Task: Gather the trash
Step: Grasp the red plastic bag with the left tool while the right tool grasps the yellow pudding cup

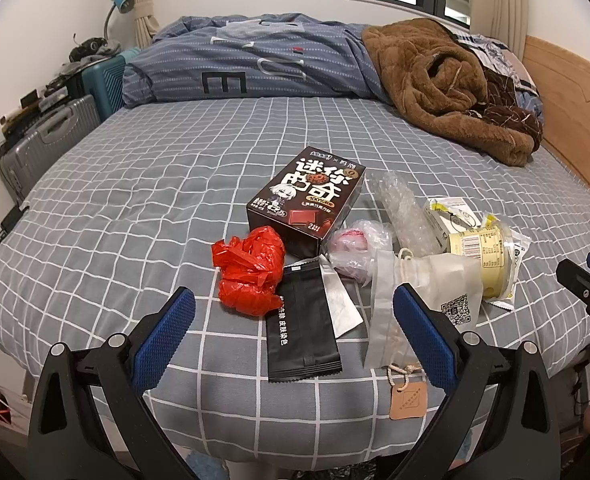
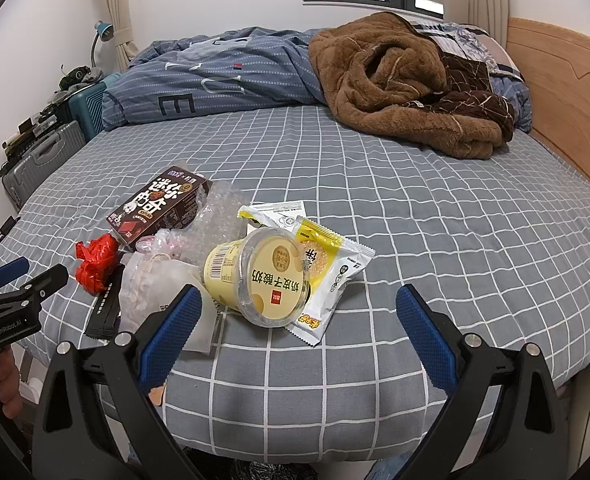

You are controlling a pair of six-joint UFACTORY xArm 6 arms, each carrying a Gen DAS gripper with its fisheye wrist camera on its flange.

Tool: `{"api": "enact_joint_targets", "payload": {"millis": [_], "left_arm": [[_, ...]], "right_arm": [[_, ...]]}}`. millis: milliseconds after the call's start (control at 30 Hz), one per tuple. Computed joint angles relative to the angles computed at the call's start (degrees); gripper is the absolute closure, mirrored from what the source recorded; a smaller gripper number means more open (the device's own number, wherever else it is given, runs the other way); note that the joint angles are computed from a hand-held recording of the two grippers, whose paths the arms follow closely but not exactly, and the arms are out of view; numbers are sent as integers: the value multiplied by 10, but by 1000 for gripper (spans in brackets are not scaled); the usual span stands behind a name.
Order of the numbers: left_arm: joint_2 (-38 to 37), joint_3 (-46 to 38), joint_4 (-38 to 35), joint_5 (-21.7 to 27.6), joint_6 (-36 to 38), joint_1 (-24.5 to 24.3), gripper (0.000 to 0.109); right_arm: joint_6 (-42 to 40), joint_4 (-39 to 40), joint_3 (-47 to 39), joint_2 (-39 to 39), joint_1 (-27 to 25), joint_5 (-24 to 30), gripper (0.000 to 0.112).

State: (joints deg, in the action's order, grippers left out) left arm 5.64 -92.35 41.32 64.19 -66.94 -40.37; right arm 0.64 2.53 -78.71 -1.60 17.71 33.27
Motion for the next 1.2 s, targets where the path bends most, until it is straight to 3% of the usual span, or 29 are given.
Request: {"api": "enact_joint_targets", "payload": {"millis": [233, 633, 900, 1200], "left_arm": [[4, -2, -5, 5, 10, 9, 11], [31, -6, -88, -34, 57, 90, 11], [74, -39, -110, -27, 79, 110, 12], [99, -55, -127, -19, 88, 122, 24]], "right_arm": [[-14, 10, -20, 19, 3, 9, 18], [-41, 41, -147, 132, 14, 74, 18], [-24, 36, -214, 190, 24, 109, 19], [45, -15, -293, 247, 38, 163, 19]]}}
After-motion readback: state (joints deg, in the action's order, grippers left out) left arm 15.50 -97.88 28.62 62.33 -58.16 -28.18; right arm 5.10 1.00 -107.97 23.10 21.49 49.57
